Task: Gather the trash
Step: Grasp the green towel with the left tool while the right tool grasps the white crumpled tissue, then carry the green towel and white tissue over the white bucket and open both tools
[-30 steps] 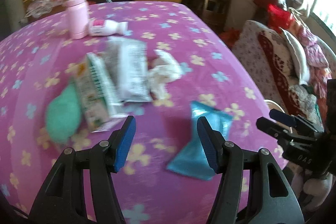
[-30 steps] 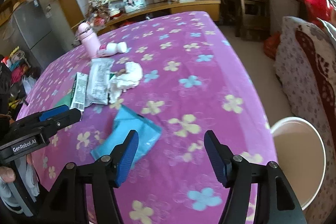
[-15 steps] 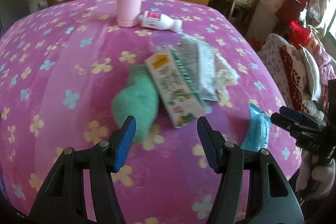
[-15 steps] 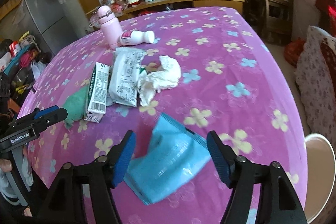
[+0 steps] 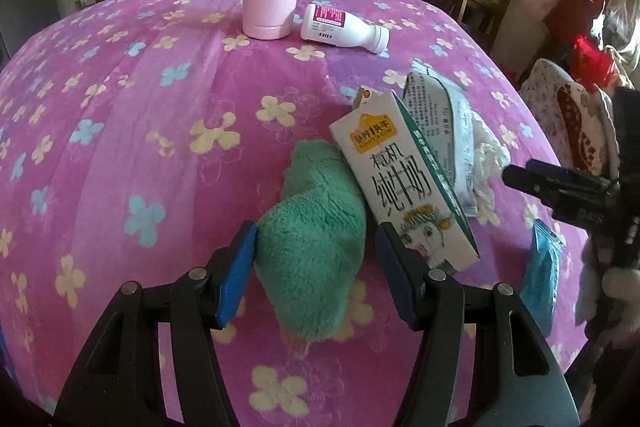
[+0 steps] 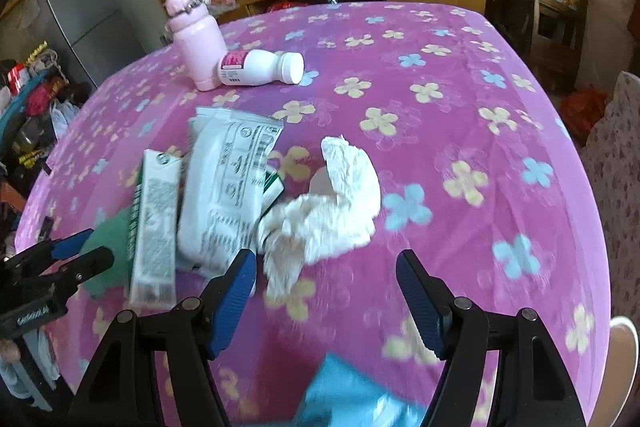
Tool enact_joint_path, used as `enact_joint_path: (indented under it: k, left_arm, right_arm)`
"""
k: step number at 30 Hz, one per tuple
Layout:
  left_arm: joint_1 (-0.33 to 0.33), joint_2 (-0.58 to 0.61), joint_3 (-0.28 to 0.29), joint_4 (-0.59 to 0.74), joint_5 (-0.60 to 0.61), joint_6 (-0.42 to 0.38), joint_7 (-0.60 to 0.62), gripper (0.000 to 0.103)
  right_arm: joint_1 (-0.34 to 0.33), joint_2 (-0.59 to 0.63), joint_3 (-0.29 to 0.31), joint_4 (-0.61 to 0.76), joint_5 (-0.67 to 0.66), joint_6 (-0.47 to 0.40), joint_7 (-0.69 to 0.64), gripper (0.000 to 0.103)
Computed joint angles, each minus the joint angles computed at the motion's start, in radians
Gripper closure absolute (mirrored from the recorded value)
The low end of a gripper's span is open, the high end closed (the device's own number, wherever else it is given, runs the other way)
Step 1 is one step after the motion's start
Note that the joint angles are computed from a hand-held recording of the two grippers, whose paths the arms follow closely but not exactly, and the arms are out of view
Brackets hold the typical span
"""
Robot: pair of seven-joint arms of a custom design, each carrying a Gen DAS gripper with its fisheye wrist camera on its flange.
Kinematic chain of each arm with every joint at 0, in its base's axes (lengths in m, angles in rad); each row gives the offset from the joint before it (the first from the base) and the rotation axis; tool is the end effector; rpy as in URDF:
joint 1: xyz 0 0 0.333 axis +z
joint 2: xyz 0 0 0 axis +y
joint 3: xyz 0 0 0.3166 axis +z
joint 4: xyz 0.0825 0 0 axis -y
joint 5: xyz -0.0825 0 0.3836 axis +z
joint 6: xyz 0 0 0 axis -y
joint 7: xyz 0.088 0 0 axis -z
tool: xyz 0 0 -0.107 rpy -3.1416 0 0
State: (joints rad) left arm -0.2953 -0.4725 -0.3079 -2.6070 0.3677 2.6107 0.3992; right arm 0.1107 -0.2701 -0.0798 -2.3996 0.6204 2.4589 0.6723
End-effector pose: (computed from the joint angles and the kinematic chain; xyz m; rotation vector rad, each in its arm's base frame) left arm 0.3457 -0.2511 0.4508 -2.1801 1.6231 -0.6487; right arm 0.4818 0.0133 0.4534 -2.2171 1.3093 -0.1654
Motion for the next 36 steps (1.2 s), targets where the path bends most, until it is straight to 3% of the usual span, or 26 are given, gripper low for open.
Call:
enact_joint_path:
  k: [8, 10, 11, 14, 26, 36]
  left_arm:
    - [-0.012, 0.076, 0.046, 0.005, -0.052, 0.062, 0.073, 0.043]
    - [-0.007, 0.078, 0.041, -0.005, -0.06, 0.083, 0.068, 0.044]
    - [-0.004, 0.073, 0.036, -0.013, -0.061, 0.096, 0.059, 0.051]
    - [-0.005, 0.04, 0.03, -0.035, -0.075, 0.102, 0.042, 0.057]
    - [0.002, -0.152, -0.034, -0.074, -0.014, 0.009, -0.097, 0.059]
    - [-0.023, -0.125, -0.075, -0.002, 0.032, -0.006, -0.14, 0.059]
  right_arm:
    - [0.009, 0.12, 0.027, 0.079, -0.019, 0.03, 0.034, 0.035]
    - [0.011, 0.125, 0.032, 0.077, -0.015, 0.043, 0.032, 0.056]
    - [0.013, 0.124, 0.032, 0.073, -0.003, 0.049, 0.024, 0.066]
    - [0.015, 0.11, 0.024, 0.066, 0.038, 0.035, -0.009, 0.075]
    - [-0.026, -0.082, -0.048, -0.015, 0.134, -0.113, -0.11, 0.075]
    - [-0.055, -0.234, -0.083, -0.109, 0.108, -0.169, -0.142, 0.075]
